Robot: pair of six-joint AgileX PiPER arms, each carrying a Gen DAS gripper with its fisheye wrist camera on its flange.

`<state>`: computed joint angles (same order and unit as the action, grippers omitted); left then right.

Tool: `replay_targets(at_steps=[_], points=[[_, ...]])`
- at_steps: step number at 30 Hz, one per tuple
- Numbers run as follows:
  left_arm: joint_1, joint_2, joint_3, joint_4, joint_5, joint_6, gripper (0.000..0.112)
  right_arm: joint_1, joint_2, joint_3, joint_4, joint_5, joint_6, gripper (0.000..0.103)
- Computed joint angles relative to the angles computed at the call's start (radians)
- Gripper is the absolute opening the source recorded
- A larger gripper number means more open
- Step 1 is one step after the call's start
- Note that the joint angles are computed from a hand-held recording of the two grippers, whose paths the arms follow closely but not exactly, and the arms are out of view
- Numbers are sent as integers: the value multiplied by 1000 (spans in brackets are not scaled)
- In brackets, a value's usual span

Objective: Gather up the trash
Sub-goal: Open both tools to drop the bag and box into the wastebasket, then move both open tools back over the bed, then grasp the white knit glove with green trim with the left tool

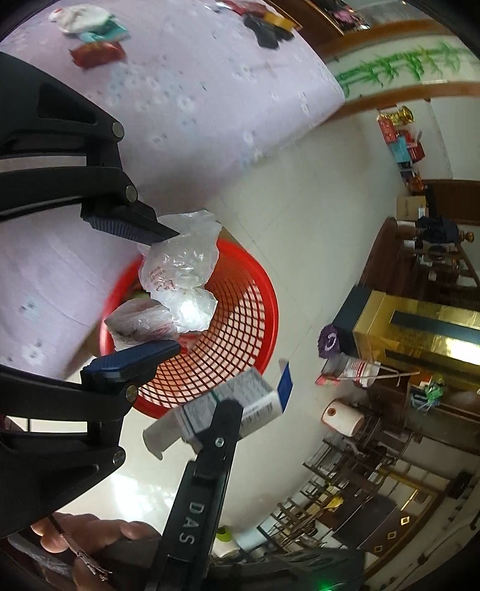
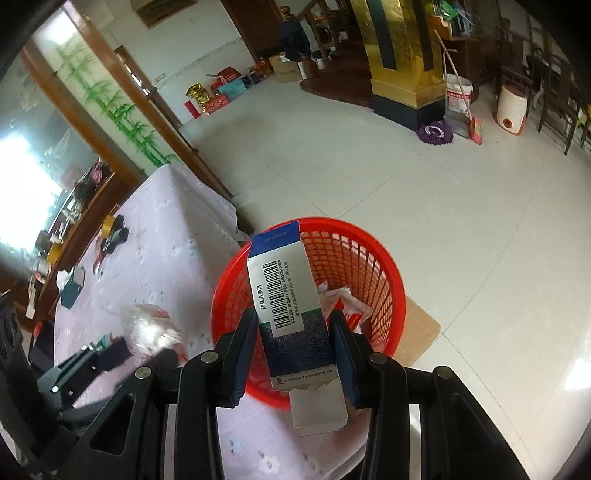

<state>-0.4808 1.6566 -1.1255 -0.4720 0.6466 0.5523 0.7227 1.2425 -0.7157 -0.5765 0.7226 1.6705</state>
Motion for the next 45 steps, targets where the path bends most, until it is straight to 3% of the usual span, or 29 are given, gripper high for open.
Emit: replay_targets(at_steps=[3,6,9,15,21,28,34,39,45], points=[[-40,30,-17,27,-41,-33,62,-79,21,5,31,-59,-79,45],[-47,41,-28,49,-47,-56,62,-151,30,10,72,-105,-161,46],[-24,33,-22,-15,-30,8,64,-191,16,14,115,-128,-217,49],[15,-54,55,6,-62,32,65,-144,-11,-17,109,-63,-205,51],[180,-193,181,-22,-55,108,65,100,18,-94,-11,51,11,51],[487,-275,259,-109,34,296,65,269,209,-223,12,5,88,51],[745,-279,276,-150,118,433,65,328,397,-392,77,-43,-3,50],[929,-217,227,-169,136,540,68,340,513,-545,167,-44,-164,50],[1020,-66,111,-125,29,584,70,341,632,-716,274,20,-324,49]])
